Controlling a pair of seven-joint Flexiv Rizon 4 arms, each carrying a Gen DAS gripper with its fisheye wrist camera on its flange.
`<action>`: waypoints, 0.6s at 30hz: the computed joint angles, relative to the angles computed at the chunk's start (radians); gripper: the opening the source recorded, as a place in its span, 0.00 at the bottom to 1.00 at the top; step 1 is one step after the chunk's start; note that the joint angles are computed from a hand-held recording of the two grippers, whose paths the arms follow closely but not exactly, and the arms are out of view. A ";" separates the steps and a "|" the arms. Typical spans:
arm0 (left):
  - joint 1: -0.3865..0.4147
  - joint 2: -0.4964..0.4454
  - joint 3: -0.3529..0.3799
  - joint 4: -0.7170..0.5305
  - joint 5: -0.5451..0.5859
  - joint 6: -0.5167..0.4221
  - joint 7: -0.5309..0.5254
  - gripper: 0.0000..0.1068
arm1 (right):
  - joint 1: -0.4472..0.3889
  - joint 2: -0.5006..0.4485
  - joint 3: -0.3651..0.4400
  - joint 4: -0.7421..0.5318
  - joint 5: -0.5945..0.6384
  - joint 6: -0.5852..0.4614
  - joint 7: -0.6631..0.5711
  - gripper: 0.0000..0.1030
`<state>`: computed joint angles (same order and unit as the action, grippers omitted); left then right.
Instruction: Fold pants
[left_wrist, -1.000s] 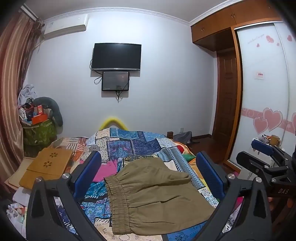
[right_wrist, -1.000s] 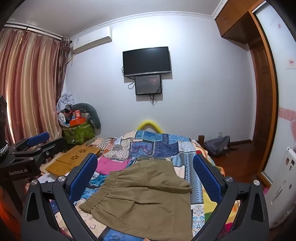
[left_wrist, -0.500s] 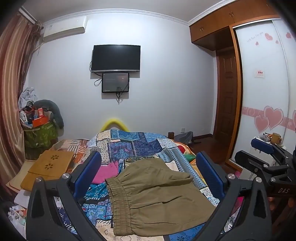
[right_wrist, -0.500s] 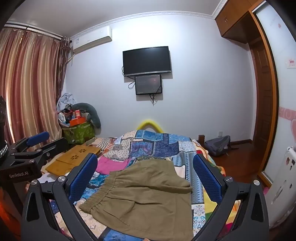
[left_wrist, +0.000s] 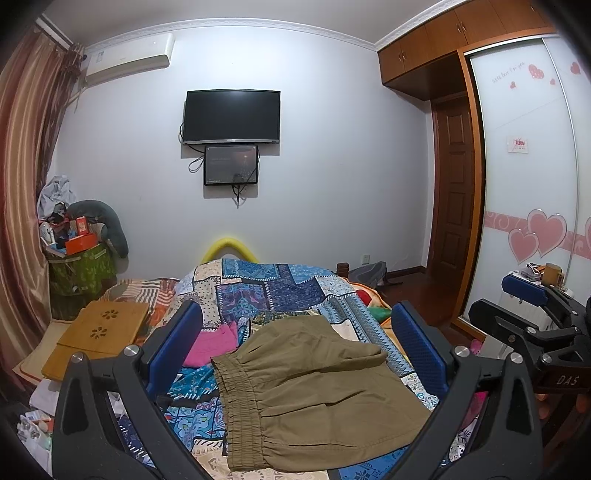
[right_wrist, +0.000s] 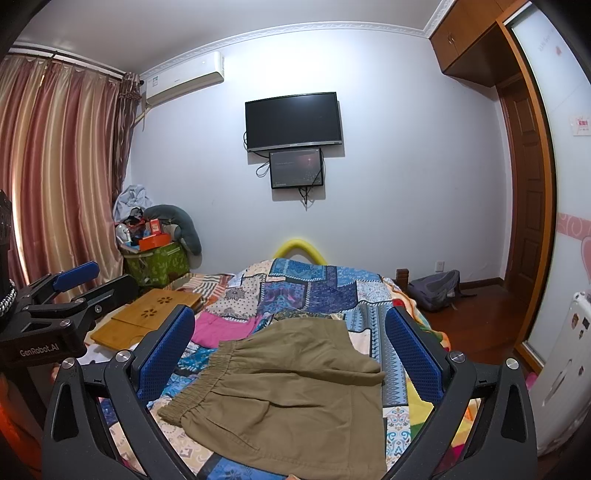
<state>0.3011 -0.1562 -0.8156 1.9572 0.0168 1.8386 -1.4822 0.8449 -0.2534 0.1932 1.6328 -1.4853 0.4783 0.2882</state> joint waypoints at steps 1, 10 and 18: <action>0.003 0.000 -0.004 0.000 0.000 0.000 0.000 0.96 | 0.000 0.000 0.000 0.000 0.000 0.000 0.000 1.00; -0.036 -0.004 0.035 -0.007 -0.006 0.000 0.004 0.96 | 0.001 0.000 0.000 0.000 -0.001 -0.003 0.001 1.00; -0.043 -0.009 0.042 -0.013 -0.004 -0.002 0.007 0.96 | 0.001 0.001 0.001 0.000 -0.001 -0.005 0.000 1.00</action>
<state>0.2578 -0.1650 -0.7734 1.9445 0.0123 1.8365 -1.4755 0.8459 -0.2525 0.1939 1.6325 -1.4859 0.4731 0.2881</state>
